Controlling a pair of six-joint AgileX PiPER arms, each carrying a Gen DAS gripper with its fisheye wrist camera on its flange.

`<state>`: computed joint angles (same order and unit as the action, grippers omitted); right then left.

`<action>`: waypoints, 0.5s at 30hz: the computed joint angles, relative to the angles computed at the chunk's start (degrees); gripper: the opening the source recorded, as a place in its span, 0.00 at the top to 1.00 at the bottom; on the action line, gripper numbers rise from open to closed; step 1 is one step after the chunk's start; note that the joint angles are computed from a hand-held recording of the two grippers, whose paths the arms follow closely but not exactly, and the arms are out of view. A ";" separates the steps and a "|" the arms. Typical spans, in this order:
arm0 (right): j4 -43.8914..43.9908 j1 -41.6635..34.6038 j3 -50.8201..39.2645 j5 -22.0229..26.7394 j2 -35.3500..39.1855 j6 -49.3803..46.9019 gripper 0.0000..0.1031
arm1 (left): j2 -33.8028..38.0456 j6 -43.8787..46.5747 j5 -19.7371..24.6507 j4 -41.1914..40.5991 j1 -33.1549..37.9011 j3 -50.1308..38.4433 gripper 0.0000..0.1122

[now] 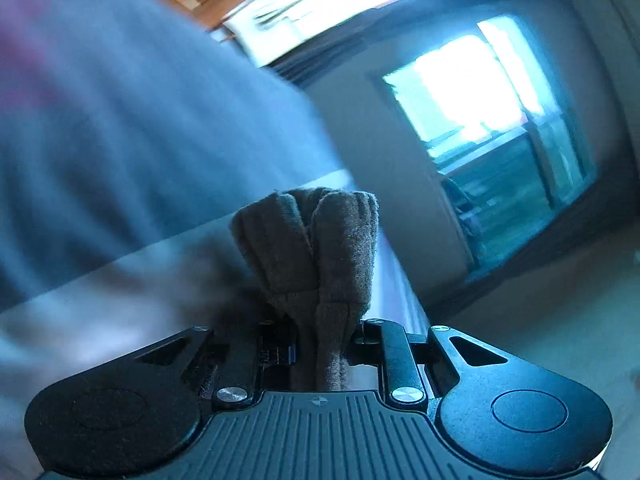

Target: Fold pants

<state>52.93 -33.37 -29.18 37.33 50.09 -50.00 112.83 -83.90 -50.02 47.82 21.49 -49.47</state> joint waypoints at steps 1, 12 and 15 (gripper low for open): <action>3.25 -4.53 0.43 2.82 -0.24 -4.31 0.36 | -2.30 0.17 1.19 0.49 -0.80 -0.20 0.83; 17.35 -36.11 0.57 20.20 8.43 -27.65 0.36 | -16.23 -5.12 18.42 14.48 -21.08 -14.71 0.84; 18.55 -40.64 0.87 22.45 10.42 -31.51 0.36 | -13.71 -11.18 22.90 23.11 -29.06 -22.12 0.85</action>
